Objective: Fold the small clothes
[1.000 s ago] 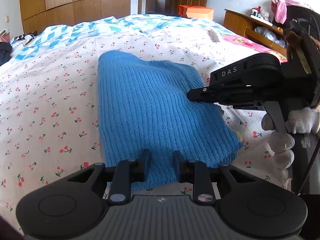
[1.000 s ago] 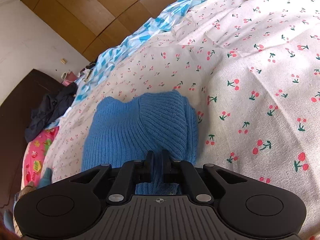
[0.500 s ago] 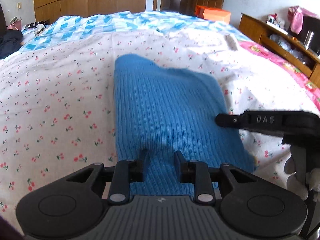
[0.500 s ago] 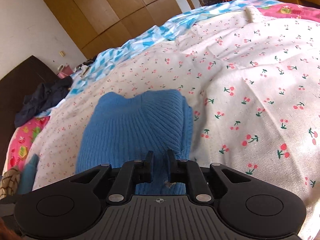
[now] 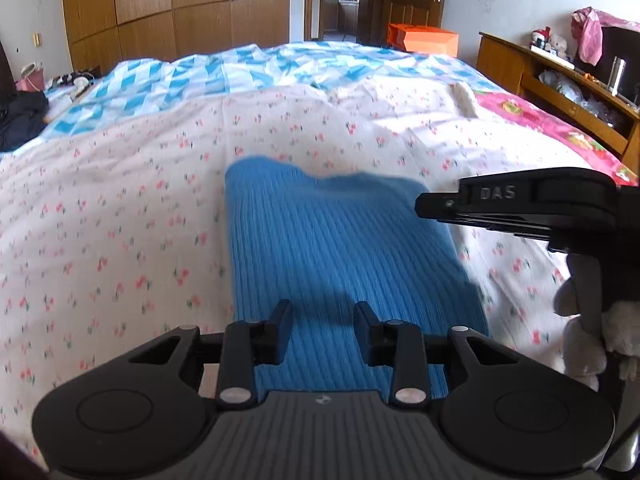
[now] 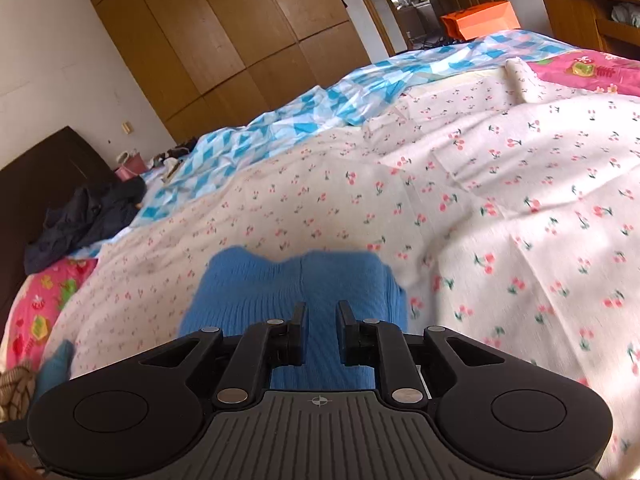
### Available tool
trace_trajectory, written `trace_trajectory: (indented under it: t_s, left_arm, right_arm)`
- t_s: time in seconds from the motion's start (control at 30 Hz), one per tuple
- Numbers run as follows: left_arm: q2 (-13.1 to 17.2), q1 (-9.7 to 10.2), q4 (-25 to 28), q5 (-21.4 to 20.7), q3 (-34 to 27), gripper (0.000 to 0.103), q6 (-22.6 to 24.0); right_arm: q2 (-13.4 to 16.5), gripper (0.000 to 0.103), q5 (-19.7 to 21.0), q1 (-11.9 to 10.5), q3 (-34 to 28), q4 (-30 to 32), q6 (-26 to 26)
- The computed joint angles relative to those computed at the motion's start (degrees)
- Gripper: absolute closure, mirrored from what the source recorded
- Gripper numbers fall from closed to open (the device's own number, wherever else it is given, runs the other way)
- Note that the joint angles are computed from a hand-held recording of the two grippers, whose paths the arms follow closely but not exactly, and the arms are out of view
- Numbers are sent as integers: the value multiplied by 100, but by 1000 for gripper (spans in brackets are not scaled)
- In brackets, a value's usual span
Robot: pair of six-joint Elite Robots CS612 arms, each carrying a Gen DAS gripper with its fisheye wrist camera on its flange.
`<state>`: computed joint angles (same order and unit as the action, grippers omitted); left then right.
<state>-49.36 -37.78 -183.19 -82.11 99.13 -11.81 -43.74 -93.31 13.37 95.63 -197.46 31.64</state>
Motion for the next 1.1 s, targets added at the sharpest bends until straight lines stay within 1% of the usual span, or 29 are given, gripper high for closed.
trace_trajectory:
  t_s: [0.17, 0.27, 0.3, 0.4, 0.53, 0.67, 0.77, 0.97, 1.1]
  left_arm:
    - [221, -8, 81, 228, -402, 64, 144]
    - [358, -1, 147, 297, -645, 63, 177]
    - [407, 3, 207, 320, -730, 62, 184]
    - [545, 3, 376, 417, -943, 59, 229]
    - [636, -6, 368, 492, -1038, 57, 300]
    - [659, 40, 309, 390, -1020, 55, 290]
    - [654, 66, 275, 324, -998, 55, 168]
    - [492, 26, 38, 407, -742, 56, -232]
    - [378, 1, 73, 556, -544, 55, -446]
  right_arm:
    - [210, 86, -54, -34, -341, 219, -33]
    - [309, 87, -31, -54, -372, 311, -56]
    - [332, 89, -40, -63, -360, 303, -100]
    - [369, 89, -5, -99, -316, 173, -185]
    - [412, 92, 58, -132, -274, 7, -200]
    - [452, 92, 115, -146, -279, -90, -247]
    - [459, 92, 179, -161, -277, -125, -230]
    - [441, 91, 389, -221, -180, -355, -120]
    - [439, 91, 492, -245, -141, -442, -94]
